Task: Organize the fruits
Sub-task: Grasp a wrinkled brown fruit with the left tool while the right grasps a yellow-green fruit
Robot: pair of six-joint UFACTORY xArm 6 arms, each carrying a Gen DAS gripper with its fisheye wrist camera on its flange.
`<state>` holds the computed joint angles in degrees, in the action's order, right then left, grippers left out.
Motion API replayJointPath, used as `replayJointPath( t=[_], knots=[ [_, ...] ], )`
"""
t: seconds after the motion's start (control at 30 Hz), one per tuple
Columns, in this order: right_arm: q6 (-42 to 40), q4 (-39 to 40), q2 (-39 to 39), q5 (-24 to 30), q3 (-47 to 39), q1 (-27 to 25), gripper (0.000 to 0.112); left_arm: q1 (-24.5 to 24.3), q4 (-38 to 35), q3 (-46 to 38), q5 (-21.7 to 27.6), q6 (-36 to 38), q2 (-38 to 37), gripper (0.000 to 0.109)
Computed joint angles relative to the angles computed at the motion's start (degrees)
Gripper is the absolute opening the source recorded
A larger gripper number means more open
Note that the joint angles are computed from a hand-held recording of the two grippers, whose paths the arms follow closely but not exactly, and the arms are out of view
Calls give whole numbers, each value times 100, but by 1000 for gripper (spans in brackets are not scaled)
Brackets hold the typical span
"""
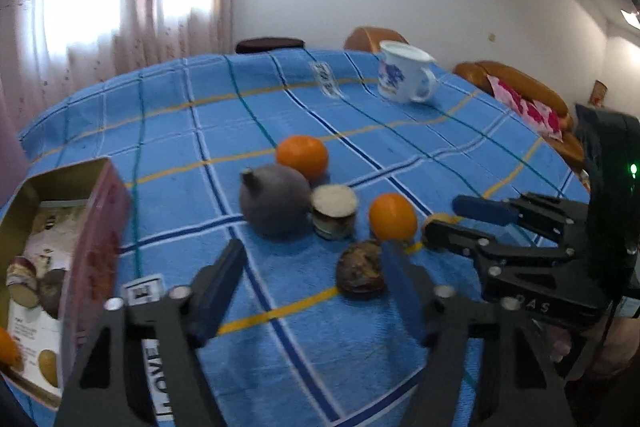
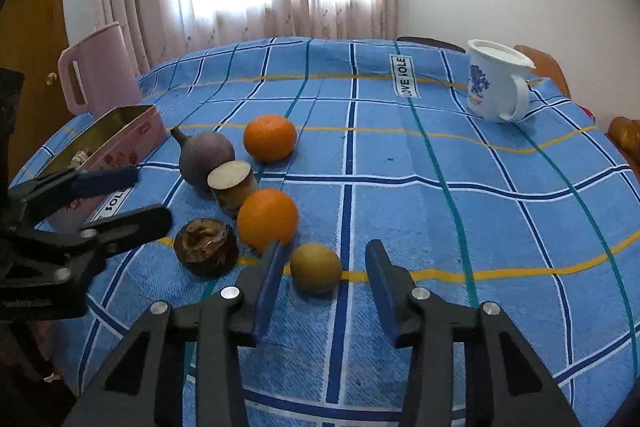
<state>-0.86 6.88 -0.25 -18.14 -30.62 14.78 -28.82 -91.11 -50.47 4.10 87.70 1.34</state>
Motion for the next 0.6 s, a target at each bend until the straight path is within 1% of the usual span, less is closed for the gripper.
replayJointPath(
  t=[0.03, 0.07, 0.1, 0.17, 0.23, 0.27, 0.33, 0.4, 0.43, 0.5, 0.57, 0.6],
  knots=[
    [337, -429, 24, 84, -36, -121, 38, -24, 232, 19, 15, -226, 20, 64],
    [704, -894, 43, 162, -73, -241, 37, -60, 356, 11, 3, -340, 57, 64],
    [872, -1119, 56, 211, -100, -292, 36, -91, 625, 40, 22, -557, 74, 64],
    [770, -1063, 65, 249, -117, -259, 32, -107, 1248, 75, 74, -1180, 141, 64],
    [423, -687, 76, 271, -126, -147, 30, -105, 1529, 81, 128, -1424, 176, 64],
    [400, -663, 79, 282, -131, -139, 30, -95, 1745, 84, 166, -1618, 199, 64],
    [559, -829, 81, 308, -139, -186, 30, -39, 2293, 85, 325, -2129, 249, 64],
    [711, -1004, 79, 308, -142, -226, 30, 30, 2680, 29, 544, -2539, 322, 64],
    [698, -989, 79, 306, -143, -222, 30, 32, 2768, 16, 566, -2624, 338, 64],
    [427, -669, 79, 320, -150, -136, 30, 19, 2767, 12, 570, -2617, 345, 62],
    [411, -662, 71, 298, -140, -128, 30, 29, 2639, 20, 554, -2552, 331, 55],
    [459, -726, 69, 265, -127, -141, 30, 35, 2531, 23, 572, -2444, 320, 48]
  ],
)
